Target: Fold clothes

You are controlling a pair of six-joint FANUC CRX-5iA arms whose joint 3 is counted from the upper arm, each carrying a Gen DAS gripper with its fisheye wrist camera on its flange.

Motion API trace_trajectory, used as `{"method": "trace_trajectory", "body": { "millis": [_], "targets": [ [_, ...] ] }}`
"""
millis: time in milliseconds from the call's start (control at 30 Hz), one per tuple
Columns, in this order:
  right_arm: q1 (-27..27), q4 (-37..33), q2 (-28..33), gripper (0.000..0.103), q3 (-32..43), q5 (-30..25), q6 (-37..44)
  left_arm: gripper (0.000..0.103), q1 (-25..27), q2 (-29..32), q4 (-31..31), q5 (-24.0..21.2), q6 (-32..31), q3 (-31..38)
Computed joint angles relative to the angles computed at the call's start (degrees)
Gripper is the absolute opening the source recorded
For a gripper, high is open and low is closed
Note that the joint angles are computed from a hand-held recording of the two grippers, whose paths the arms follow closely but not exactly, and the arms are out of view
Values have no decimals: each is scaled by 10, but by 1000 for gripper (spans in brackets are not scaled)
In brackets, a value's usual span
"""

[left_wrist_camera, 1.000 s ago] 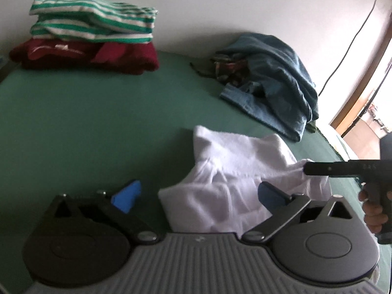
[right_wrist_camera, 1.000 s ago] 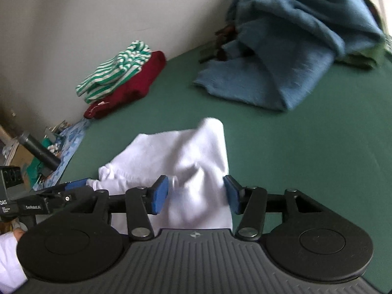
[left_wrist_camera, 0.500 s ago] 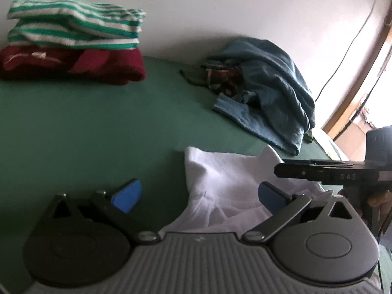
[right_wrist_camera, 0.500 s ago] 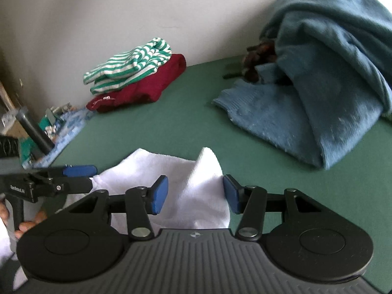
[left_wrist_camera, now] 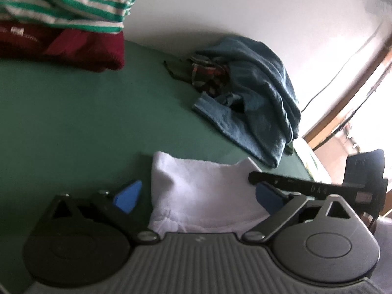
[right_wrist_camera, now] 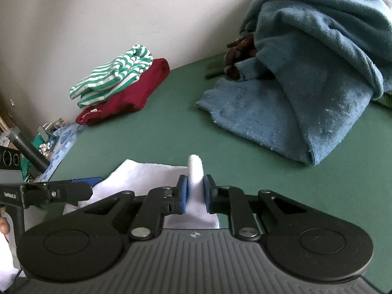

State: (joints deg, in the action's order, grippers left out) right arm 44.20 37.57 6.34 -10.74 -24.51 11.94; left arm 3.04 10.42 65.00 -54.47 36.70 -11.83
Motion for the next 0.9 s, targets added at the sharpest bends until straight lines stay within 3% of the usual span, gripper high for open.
{"method": "trace_trajectory", "body": {
  "millis": [67, 100, 167, 233, 367, 433, 667, 900],
  "targets": [
    [0, 7, 1, 5, 0, -5, -14, 47, 3, 7, -9, -2, 26, 9],
    [0, 7, 1, 4, 0, -7, -19, 41, 3, 7, -14, 5, 36, 9],
    [0, 6, 2, 3, 2, -9, -26, 13, 6, 10, -13, 7, 50, 6],
    [2, 2, 4, 3, 8, -17, -26, 0, 10, 13, -16, 6, 69, 7],
    [12, -18, 16, 5, 39, -61, -5, 0, 7, 2, -32, 25, 80, 1],
    [12, -16, 13, 6, 36, -58, -18, 0, 3, -10, -39, 41, 70, -5],
    [6, 109, -29, 5, -25, 12, -139, 0, 9, -64, 3, 42, -2, -39],
    [3, 244, -85, 5, -81, 65, -250, 0, 37, -147, 37, -1, -58, -94]
  ]
}}
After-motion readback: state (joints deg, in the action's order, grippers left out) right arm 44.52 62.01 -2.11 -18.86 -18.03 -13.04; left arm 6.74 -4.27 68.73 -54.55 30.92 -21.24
